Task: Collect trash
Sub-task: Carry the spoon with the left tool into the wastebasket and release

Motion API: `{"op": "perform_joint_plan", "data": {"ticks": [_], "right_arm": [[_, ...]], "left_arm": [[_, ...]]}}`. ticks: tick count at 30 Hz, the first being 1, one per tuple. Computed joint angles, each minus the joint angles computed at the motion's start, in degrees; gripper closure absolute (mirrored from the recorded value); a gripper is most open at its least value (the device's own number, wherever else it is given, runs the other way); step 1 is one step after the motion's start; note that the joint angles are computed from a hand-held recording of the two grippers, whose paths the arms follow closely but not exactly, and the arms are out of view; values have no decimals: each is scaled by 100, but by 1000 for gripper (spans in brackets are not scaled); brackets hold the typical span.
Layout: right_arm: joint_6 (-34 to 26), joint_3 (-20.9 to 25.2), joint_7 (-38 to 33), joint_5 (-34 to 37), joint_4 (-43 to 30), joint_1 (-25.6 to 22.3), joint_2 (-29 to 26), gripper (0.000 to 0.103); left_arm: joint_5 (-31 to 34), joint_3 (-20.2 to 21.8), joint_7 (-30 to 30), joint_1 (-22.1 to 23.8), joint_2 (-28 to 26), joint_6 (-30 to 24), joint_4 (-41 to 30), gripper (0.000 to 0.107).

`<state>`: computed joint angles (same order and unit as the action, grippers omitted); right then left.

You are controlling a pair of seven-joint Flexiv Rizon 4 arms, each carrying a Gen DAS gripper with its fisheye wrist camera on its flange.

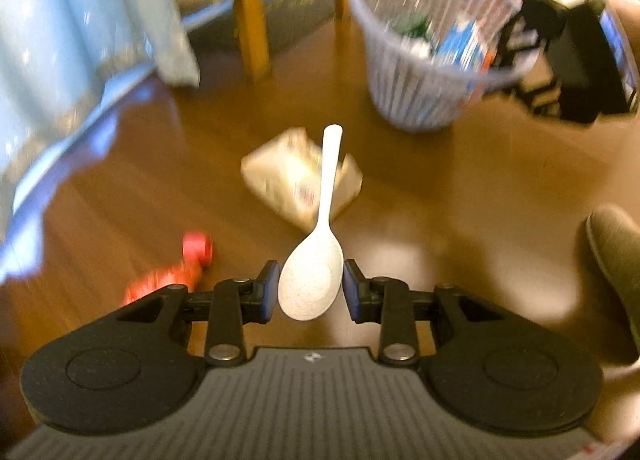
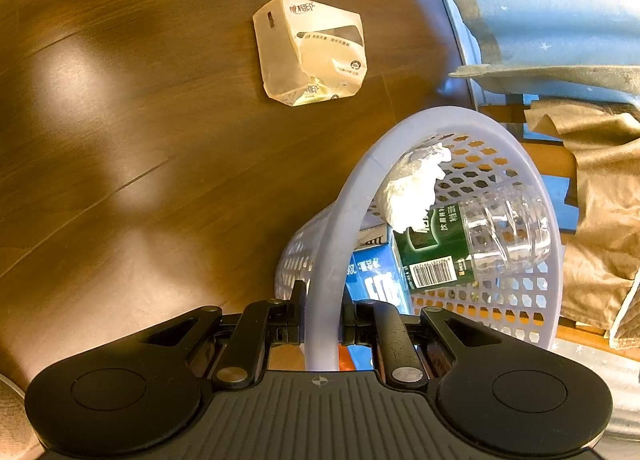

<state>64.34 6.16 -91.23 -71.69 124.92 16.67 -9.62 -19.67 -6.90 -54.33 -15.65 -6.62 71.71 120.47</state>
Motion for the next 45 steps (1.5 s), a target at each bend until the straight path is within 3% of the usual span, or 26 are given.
{"op": "perform_joint_plan", "data": {"ticks": [9, 24, 28, 33, 45], "right_arm": [[75, 0, 77, -47, 12, -7, -4, 93], [110, -26, 153, -49, -35, 19, -68, 93], [105, -25, 172, -16, -39, 23, -71, 93], [123, -31, 212, -14, -21, 11, -54, 93], [59, -14, 160, 67, -41, 37, -59, 93]], "left_arm": [[-290, -426, 646, -144, -490, 75, -1208, 78], [-508, -1023, 1313, -306, -1826, 7, -2830, 78], [-472, -1024, 1217, -435, -2181, 160, -3173, 63], [-521, -1018, 883, -346, -2134, 428, -3012, 63], [68, -308, -251, -191, -1393, 454, -1949, 63]]}}
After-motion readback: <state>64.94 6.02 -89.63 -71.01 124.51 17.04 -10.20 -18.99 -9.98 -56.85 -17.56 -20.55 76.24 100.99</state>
